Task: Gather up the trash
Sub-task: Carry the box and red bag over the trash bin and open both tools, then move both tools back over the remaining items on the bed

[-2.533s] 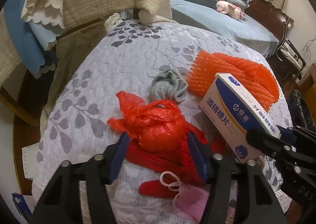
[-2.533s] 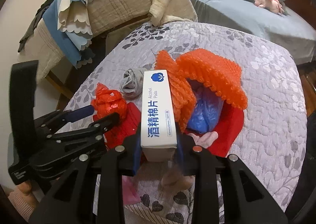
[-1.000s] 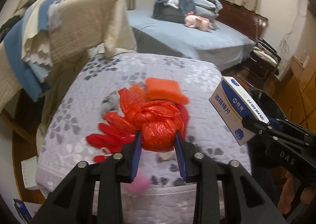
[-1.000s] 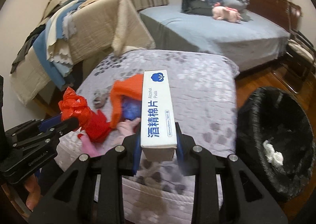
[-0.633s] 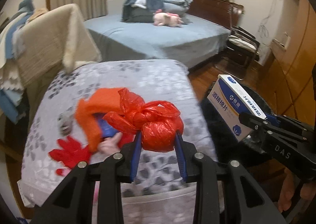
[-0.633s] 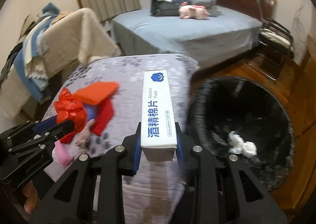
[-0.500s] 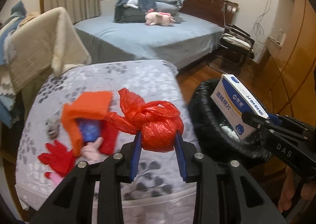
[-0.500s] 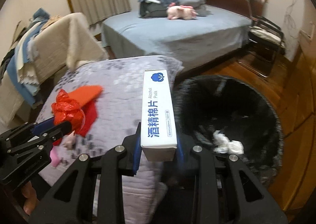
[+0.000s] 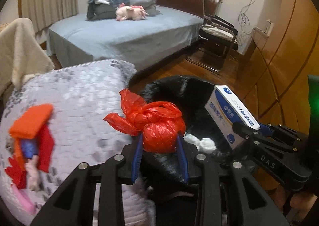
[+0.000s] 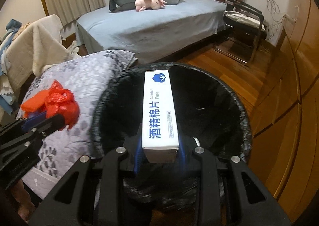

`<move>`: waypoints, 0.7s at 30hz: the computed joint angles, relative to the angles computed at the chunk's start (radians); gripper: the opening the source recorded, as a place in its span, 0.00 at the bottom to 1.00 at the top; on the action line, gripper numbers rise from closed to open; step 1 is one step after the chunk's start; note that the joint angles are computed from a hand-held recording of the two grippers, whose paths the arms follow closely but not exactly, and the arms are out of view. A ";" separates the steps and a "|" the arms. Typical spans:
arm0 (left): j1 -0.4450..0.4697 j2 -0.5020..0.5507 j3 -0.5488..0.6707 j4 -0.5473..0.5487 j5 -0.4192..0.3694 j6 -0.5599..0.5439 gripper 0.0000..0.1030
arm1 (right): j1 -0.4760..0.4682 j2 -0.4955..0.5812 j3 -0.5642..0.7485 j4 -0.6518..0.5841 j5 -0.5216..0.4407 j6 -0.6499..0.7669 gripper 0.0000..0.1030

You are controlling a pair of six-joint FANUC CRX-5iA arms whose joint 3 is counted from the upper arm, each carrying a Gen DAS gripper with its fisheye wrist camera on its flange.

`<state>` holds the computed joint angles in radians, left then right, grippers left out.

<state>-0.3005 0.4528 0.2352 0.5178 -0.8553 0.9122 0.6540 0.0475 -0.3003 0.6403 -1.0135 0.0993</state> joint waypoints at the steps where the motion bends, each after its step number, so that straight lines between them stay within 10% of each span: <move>1: -0.013 0.011 0.012 -0.011 0.002 0.012 0.32 | -0.012 -0.001 -0.006 -0.005 0.007 0.010 0.28; 21: -0.048 0.123 0.158 -0.143 -0.067 0.111 0.55 | -0.090 0.004 -0.050 -0.119 0.037 -0.021 0.38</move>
